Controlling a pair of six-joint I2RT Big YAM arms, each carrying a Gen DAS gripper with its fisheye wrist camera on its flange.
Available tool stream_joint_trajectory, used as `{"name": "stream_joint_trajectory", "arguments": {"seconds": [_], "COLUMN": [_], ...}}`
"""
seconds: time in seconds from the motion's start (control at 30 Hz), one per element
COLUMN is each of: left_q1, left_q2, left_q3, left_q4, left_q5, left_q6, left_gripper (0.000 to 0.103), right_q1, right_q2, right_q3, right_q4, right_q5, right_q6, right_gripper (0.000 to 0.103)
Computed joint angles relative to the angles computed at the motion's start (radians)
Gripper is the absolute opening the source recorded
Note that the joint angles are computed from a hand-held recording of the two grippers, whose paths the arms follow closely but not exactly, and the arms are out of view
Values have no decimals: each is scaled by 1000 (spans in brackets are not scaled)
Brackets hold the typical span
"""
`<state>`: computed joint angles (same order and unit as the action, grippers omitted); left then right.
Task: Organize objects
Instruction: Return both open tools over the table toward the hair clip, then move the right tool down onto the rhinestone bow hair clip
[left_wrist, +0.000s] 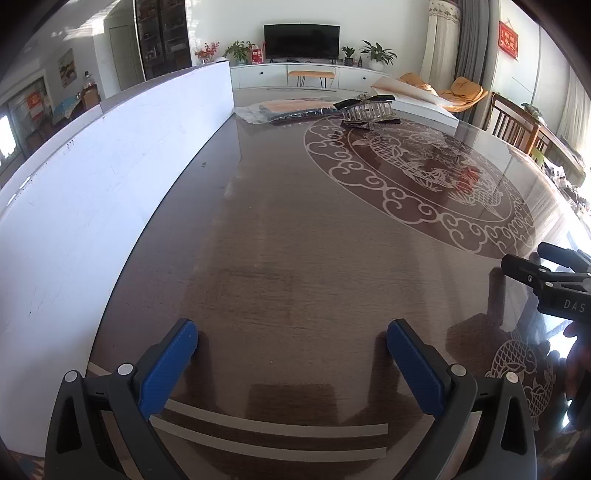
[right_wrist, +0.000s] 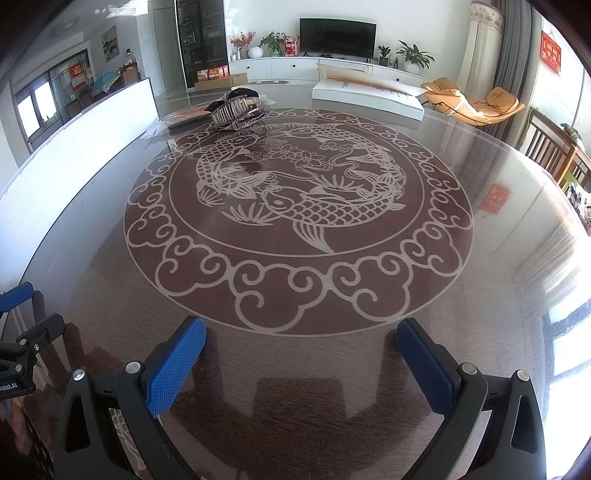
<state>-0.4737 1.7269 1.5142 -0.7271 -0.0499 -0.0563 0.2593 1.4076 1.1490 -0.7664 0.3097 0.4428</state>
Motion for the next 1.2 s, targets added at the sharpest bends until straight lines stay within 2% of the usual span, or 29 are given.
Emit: {"name": "stream_joint_trajectory", "arguments": {"seconds": [0.13,0.23,0.63,0.73,0.87,1.0,1.2], "left_q1": [20,40,50,49,49,49,49], "left_q2": [41,70,54,54,55,55,59], "left_q3": [62,103,70,69,70,70,77], "left_q4": [-36,-57,-16,-13,-13,-13,-19], "left_q5": [24,21,14,13,13,13,20], "left_q6": [32,26,18,17,17,17,19], "left_gripper": [103,103,103,103,103,103,103], "right_q1": [0,0,-1,-13,-58,-90,-123], "right_q2": [0,0,3,37,164,353,602], "right_q3": [0,0,3,42,202,456,823], "right_q4": [0,0,1,-7,-27,-97,-203], "right_q5": [0,0,-3,-37,-136,-139,-182], "right_q6": [0,0,0,-38,-111,-162,-147], "right_gripper": [103,103,103,103,103,103,103]}}
